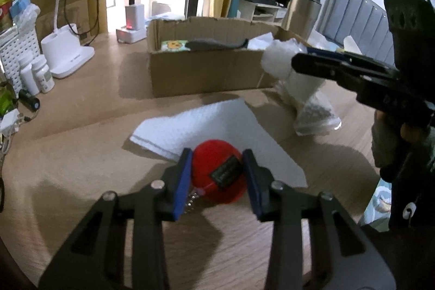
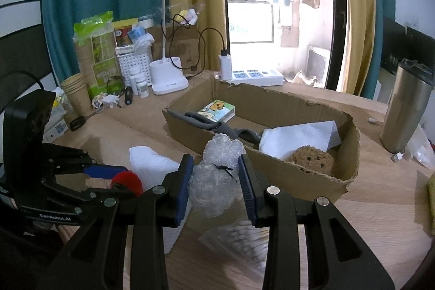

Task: Organize soft objects
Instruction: 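Carry the red ball and bubble-wrap bag over the cardboard box with both grippers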

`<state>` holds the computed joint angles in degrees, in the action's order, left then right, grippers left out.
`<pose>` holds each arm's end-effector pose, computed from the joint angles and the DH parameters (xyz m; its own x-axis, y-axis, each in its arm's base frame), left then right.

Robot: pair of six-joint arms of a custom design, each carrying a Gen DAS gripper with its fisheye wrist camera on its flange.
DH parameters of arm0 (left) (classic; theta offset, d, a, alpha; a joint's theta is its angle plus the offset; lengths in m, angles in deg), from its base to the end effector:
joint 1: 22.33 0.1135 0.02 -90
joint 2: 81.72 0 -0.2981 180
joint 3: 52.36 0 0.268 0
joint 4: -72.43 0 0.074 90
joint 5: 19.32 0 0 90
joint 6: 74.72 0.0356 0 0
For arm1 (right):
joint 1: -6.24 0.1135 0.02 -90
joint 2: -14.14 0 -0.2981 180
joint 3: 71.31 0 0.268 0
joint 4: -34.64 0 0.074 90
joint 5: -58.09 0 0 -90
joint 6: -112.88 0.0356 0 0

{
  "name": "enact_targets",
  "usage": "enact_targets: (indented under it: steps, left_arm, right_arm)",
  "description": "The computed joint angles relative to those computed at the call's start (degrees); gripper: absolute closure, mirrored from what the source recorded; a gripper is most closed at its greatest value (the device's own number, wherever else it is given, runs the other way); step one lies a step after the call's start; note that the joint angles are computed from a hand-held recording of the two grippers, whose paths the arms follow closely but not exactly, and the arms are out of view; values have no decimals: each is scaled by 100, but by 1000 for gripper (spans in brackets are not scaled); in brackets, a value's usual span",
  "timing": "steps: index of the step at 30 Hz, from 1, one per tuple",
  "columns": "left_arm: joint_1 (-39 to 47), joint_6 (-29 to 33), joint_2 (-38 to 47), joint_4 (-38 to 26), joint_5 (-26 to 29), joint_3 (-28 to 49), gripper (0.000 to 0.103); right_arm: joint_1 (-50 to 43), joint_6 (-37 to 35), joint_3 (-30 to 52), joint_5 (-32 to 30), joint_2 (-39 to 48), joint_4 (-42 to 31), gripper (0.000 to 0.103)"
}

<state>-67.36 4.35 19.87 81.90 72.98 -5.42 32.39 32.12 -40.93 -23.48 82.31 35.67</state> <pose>0.2196 -0.2219 0.1092 -0.6300 0.3626 -0.6867 0.6187 0.7689 -0.1616 0.1894 0.0872 0.1606 -0.5833 -0.1094 -0.8048 -0.2400 0.9699 0.0420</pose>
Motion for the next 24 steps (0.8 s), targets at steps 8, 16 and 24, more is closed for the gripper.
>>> enact_targets:
  steps: [8, 16, 24]
  left_arm:
    - [214, 19, -318, -90, 207, 27, 65]
    - [343, 131, -638, 10, 155, 136, 65]
    - [465, 150, -599, 197, 133, 345, 65]
  right_arm:
    - [-67, -43, -32, -8, -248, -103, 67]
    - [-143, -77, -31, -13, -463, -219, 67]
    - [-261, -186, 34, -15, -650, -358, 67]
